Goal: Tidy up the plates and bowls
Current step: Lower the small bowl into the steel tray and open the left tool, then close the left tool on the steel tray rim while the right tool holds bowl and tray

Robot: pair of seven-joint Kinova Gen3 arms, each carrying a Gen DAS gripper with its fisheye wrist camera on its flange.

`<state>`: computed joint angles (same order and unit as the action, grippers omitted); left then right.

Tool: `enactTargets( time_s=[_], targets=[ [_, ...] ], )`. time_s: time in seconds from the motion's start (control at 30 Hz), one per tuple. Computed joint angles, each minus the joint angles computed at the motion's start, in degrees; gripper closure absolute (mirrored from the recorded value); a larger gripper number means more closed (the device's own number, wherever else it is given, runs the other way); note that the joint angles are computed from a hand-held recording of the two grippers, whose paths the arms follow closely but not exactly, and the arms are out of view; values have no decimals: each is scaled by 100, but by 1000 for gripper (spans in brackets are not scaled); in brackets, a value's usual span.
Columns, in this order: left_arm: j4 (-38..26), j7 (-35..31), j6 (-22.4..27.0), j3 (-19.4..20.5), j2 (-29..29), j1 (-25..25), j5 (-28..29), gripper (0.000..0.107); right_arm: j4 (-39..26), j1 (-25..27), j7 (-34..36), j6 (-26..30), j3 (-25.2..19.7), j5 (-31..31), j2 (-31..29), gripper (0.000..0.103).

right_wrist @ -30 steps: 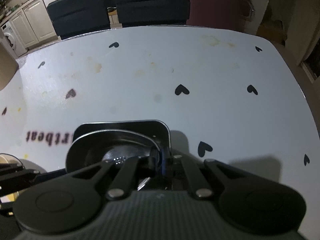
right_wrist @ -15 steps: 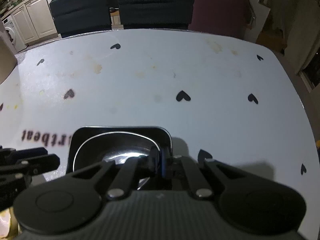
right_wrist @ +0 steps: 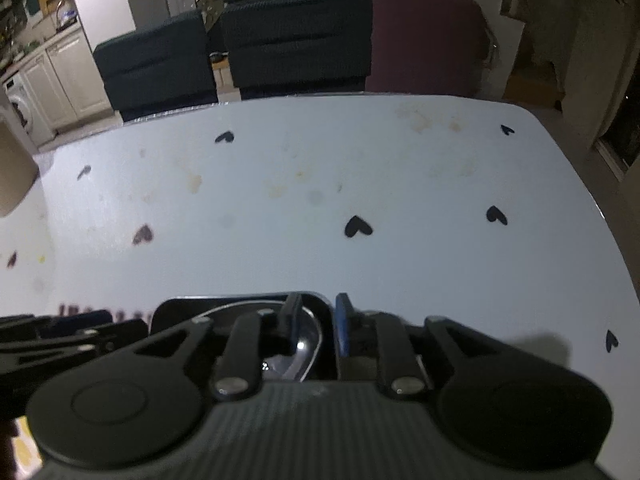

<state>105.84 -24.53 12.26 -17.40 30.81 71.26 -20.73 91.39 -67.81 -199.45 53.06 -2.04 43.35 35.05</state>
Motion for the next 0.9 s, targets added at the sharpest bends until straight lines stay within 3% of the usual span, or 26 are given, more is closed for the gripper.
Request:
enactTargets(
  time_s=[0.17, 0.33, 0.53, 0.63, 0.9],
  targets=[
    [-83, 33, 50, 11, 87, -26, -45, 67, 299, 142, -53, -202, -82, -153, -170, 81],
    [-179, -152, 240, 286, 117, -220, -95, 67, 589, 445, 322, -739, -257, -473, -304, 81],
    [-262, -324, 453, 688, 137, -475, -159, 67, 699, 505, 626, -1145, -154, -690, -275, 94],
    [-284, -336, 499, 774, 138, -512, -194, 67, 635, 476, 765, -1151, -93, -801, -226, 100],
    [-321, -716, 618, 1292, 86, -918, 22, 67, 559, 395, 877, -1099, -24, -1000, -229, 100]
  ],
)
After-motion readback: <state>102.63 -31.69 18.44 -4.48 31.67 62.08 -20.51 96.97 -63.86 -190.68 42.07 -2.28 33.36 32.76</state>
